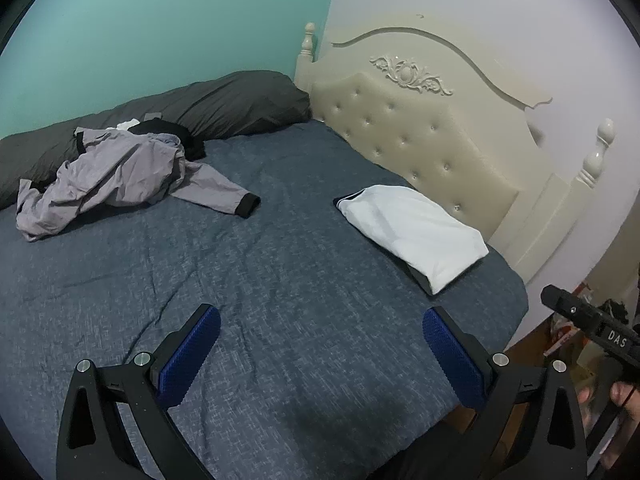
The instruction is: Fold clothes
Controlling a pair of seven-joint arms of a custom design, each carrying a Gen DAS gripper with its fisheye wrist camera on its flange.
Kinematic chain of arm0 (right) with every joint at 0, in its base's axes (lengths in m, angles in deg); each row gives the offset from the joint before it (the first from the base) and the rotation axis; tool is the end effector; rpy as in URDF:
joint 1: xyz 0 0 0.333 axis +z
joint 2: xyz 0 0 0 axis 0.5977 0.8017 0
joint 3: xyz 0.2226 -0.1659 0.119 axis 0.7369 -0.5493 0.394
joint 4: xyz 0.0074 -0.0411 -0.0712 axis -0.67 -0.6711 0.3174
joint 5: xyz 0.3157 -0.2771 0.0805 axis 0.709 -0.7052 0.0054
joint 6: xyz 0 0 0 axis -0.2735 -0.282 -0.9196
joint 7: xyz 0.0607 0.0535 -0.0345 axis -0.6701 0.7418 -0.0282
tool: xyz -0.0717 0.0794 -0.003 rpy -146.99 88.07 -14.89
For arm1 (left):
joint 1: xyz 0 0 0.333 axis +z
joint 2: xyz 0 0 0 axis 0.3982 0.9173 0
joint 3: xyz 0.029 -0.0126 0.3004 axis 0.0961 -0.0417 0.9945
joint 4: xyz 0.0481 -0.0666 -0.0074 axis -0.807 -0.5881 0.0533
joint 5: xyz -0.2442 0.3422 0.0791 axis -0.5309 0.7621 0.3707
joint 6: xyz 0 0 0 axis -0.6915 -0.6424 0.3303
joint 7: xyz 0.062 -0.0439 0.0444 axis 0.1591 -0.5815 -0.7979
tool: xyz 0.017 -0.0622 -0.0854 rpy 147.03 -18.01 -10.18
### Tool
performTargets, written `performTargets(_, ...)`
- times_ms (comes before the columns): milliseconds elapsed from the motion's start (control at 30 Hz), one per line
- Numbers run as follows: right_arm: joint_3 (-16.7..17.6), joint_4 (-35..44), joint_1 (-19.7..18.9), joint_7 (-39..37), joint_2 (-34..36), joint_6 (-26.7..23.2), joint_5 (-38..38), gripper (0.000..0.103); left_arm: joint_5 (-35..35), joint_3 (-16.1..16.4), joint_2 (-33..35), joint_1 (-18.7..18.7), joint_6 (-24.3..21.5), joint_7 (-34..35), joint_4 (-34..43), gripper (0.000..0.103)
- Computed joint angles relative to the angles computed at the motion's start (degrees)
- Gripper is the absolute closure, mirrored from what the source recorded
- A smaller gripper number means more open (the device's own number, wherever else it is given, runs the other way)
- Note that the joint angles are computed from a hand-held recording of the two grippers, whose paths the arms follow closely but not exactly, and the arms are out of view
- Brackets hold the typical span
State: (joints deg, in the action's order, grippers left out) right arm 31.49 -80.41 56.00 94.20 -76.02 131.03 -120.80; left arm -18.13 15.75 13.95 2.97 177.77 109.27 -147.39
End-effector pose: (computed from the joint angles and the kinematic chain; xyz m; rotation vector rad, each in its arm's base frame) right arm 0.5127 0.3031 0.6601 -1.3049 1.9588 -0.6768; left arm 0.6258 -0.3964 0.6456 -1.4077 2.2177 -1.1639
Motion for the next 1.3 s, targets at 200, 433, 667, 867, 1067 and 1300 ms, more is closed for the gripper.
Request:
performTargets(200, 0.54, -0.33, 0.6, 0.06, -0.7, -0.71, 0.39, 0.019, 1.33, 0.51, -2.3, -0.14, 1.03, -1.46, -2.97, 0.0)
performTargets(433, 1.04, -1.44, 0.66, 0.49, -1.86, -0.81, 0.87, 0.019, 2.24, 0.46, -4.8, 0.17, 1.86, -2.25, -6.43, 0.0)
performTargets(667, 1.98, -2.2, 0.54, 2.0, -2.74, -1.55, -0.86, 0.019, 2.64, 0.26, -6.53, 0.3, 2.59, -3.04, -8.41, 0.0)
performTargets(867, 2.64, -2.73, 0.64, 2.83, -3.33, -2.34, -1.92, 0.019, 3.19, 0.12, -7.71, 0.48, 3.26, -2.62, -9.81, 0.0)
performTargets(1067, 3.22, -3.55, 0.88, 4.05, -4.19, -2.97, -2.68, 0.019, 2.95, -0.12, -8.64, 0.45, 3.56, -2.0, -11.28, 0.0)
performTargets(1300, 3.45, -3.55, 0.98, 4.24, -4.34, -2.98, -2.79, 0.019, 3.96, 0.05, -9.47, 0.31, 4.21, -3.19, -12.23, 0.0)
